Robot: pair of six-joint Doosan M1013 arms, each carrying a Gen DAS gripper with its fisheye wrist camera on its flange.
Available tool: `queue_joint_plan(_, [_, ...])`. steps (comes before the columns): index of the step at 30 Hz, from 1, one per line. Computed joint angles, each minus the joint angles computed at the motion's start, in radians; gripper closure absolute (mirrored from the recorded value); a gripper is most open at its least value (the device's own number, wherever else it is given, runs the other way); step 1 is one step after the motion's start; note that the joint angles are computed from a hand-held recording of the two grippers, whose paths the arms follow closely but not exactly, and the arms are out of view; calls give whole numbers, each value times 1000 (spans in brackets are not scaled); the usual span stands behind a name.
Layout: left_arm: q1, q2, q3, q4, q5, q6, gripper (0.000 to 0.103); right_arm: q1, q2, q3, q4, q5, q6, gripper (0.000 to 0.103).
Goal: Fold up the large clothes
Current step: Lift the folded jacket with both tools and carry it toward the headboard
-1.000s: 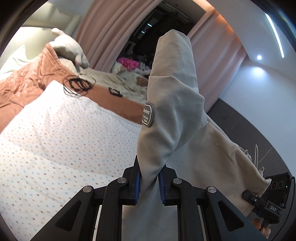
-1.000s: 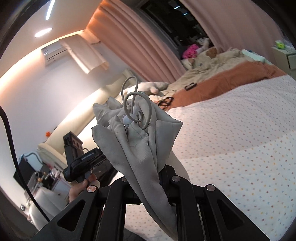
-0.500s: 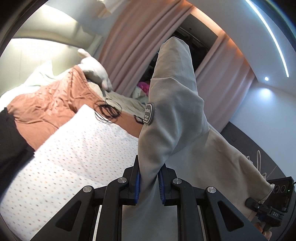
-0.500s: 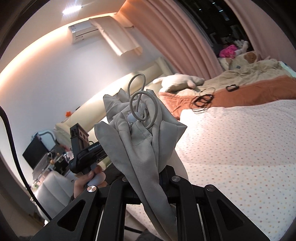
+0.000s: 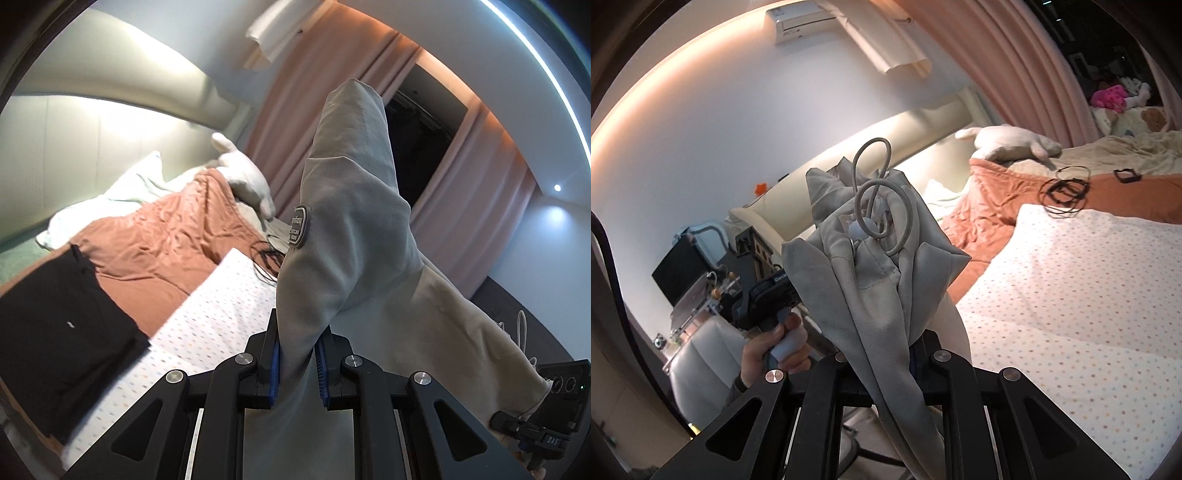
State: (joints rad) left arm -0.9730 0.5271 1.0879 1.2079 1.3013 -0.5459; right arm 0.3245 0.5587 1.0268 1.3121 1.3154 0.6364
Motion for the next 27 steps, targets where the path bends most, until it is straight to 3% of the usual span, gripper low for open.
queue_joint_plan(11, [-20,-153,222,17,128,-108,87,141,52,-124,-54,31,46,90])
queue_joint_plan(27, [-89,-316,377,-35,458,-120,88,353,142,-322,-103,93,119,90])
